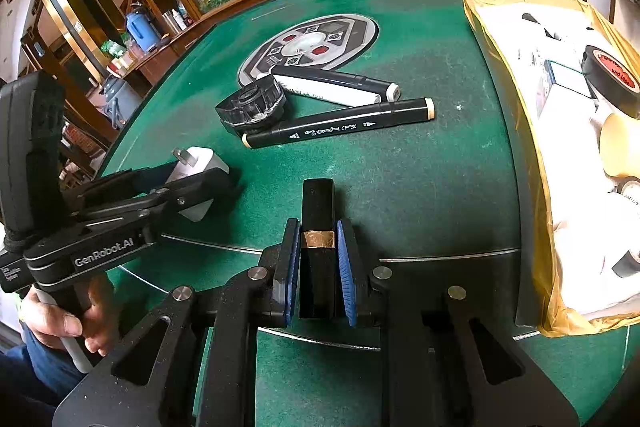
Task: Organize rigid objects
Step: 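Lift the white charger and black marker off the table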
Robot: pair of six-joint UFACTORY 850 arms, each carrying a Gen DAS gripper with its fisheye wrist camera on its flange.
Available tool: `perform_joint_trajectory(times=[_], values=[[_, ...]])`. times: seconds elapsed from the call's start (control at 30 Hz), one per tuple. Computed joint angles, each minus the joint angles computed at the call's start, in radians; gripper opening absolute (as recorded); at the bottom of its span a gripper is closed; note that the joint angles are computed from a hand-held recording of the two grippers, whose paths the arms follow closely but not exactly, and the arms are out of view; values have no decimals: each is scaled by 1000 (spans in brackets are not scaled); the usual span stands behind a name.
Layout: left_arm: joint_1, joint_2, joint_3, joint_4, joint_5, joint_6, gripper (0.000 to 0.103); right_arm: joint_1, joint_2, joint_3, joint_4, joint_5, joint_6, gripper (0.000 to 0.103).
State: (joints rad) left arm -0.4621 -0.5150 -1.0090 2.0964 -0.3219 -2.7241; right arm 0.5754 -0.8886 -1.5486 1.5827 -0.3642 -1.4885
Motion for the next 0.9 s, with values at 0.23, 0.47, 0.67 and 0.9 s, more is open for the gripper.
perform_joint_trajectory(times=[0.23, 0.47, 0.67, 0.9], values=[[0, 14, 14, 77, -6, -88, 45, 1, 7, 14, 53, -1, -53, 17], [-2, 27, 28, 138, -19, -150, 45, 8, 29, 50, 174, 1, -176, 17], [-3, 36, 37, 170, -21, -188, 45, 10, 42, 66, 204, -7, -206, 17], [-6, 41, 37, 199, -21, -215, 45, 6, 53, 79, 225, -13, -221, 17]])
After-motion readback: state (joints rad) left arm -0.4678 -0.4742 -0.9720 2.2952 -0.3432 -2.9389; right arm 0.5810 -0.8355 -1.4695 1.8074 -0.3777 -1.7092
